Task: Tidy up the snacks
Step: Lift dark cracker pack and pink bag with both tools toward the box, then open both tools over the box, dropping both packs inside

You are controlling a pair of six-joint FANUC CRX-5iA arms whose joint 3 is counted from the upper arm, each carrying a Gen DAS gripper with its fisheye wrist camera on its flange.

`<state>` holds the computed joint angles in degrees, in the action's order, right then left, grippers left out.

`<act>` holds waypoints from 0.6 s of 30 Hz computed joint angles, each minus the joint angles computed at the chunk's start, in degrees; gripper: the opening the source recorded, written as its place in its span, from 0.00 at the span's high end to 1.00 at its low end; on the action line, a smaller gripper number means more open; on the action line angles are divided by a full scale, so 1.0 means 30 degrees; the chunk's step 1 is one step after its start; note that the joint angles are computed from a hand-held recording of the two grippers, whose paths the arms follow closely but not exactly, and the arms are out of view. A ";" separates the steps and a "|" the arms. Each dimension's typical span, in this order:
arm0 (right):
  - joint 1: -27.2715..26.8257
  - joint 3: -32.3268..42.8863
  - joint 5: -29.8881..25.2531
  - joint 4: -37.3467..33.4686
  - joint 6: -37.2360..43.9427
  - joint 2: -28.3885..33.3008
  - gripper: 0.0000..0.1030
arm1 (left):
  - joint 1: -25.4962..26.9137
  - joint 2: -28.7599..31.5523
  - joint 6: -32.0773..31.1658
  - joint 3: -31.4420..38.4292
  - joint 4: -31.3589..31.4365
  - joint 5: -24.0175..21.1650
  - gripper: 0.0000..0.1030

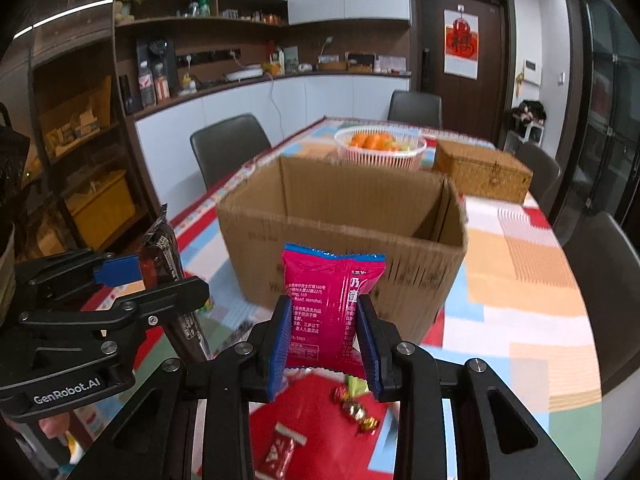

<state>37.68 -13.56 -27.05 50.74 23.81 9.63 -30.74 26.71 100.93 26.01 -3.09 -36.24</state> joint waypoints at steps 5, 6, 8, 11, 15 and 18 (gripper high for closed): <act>-0.0544 0.0178 0.0501 0.2042 -0.1306 -0.0031 0.68 | -0.0045 0.0232 0.0286 0.1109 -0.0792 0.0191 0.58; -0.0690 0.0219 0.0610 0.2543 -0.1652 -0.0015 0.68 | -0.0059 0.0307 0.0363 0.1382 -0.0997 0.0192 0.58; -0.0902 0.0396 0.0768 0.3164 -0.1956 0.0055 0.68 | -0.0062 0.0504 0.0512 0.2054 -0.1416 0.0208 0.58; -0.1164 0.0738 0.0921 0.3701 -0.2201 0.0215 0.68 | -0.0022 0.0876 0.0523 0.3081 -0.1874 0.0139 0.58; -0.1556 0.1591 0.1071 0.4156 -0.2284 0.0632 0.68 | 0.0070 0.1730 0.0352 0.4776 -0.2195 -0.0222 0.58; -0.1759 0.2269 0.1139 0.3914 -0.1876 0.1021 0.68 | 0.0039 0.2764 0.0523 0.6719 -0.2926 -0.1097 0.58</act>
